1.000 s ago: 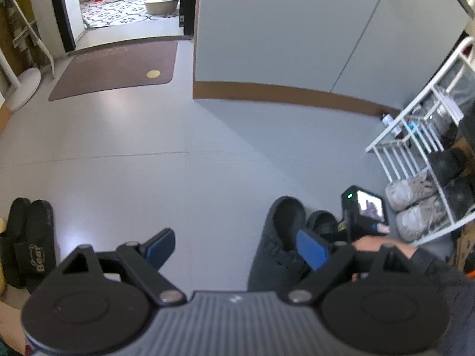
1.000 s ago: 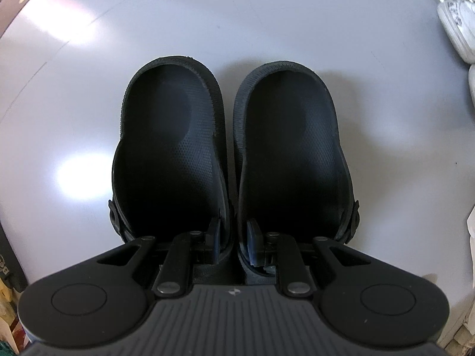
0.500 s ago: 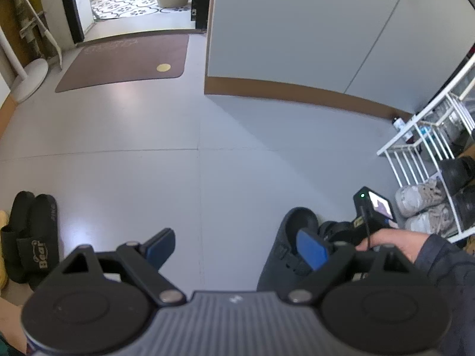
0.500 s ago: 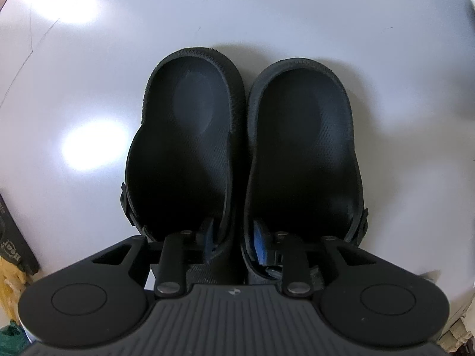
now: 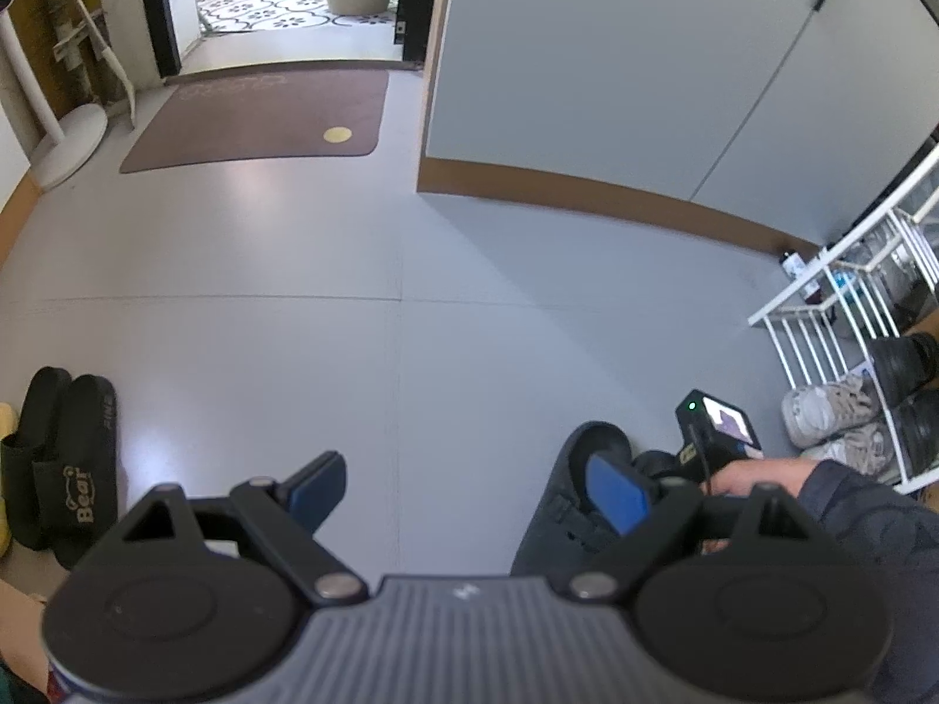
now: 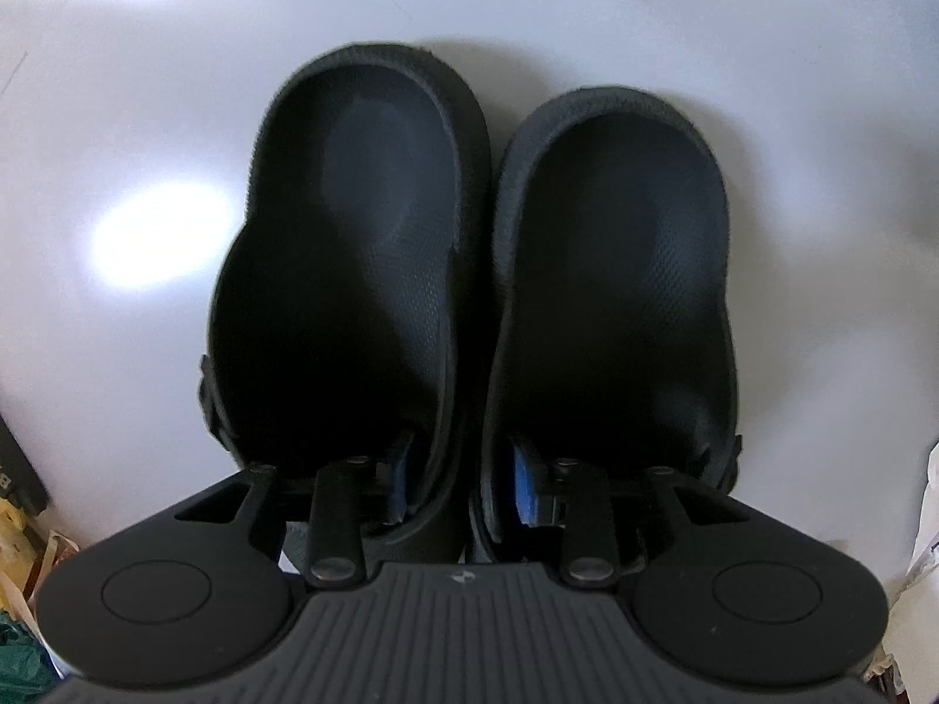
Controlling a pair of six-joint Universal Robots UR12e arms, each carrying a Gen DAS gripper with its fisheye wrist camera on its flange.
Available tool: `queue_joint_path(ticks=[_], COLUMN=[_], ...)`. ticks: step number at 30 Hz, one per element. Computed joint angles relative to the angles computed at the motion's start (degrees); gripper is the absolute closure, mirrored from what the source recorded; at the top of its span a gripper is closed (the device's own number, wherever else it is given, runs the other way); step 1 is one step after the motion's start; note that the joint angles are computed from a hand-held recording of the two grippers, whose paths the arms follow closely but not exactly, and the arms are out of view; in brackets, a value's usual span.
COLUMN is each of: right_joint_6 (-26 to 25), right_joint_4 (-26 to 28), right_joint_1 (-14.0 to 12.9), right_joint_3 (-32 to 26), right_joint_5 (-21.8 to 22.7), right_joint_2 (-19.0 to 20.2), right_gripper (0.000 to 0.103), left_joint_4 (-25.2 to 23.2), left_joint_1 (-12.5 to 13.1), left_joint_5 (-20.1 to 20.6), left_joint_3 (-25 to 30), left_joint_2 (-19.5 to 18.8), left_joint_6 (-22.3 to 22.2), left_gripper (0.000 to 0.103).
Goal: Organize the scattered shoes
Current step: 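Lift the black clogs off the floor with the right gripper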
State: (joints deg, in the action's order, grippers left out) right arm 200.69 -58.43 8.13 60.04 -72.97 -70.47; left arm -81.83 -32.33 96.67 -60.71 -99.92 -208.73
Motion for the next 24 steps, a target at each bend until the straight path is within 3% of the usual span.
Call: queue_joint_path(ticks=[6,18,24], right_joint_6=[-1.09,5.20,7.84], right_joint_4=[-0.15,-3.62,-4.40], right_joint_1=[0.41,0.26,0.09], right_joint_3=[-1.78,-3.56,-8.09], right_joint_5=[-1.93,-6.56,-8.61], right_joint_2=[0.15,-3.44,-4.37], right_gripper=[0.078,0.078,0.078], left_joint_4=[1.32,3.75,4.36], left_joint_1=[0.21,-0.41,-1.19], left_joint_5=[-0.82,-2.92,-3.73], left_joint_3=[0.47,0.61,0.43], left_joint_2=[-0.40,-0.13,-0.12], left_joint_6=[-0.13,2.73,4.91], left_gripper=[0.012,0.012,0.012])
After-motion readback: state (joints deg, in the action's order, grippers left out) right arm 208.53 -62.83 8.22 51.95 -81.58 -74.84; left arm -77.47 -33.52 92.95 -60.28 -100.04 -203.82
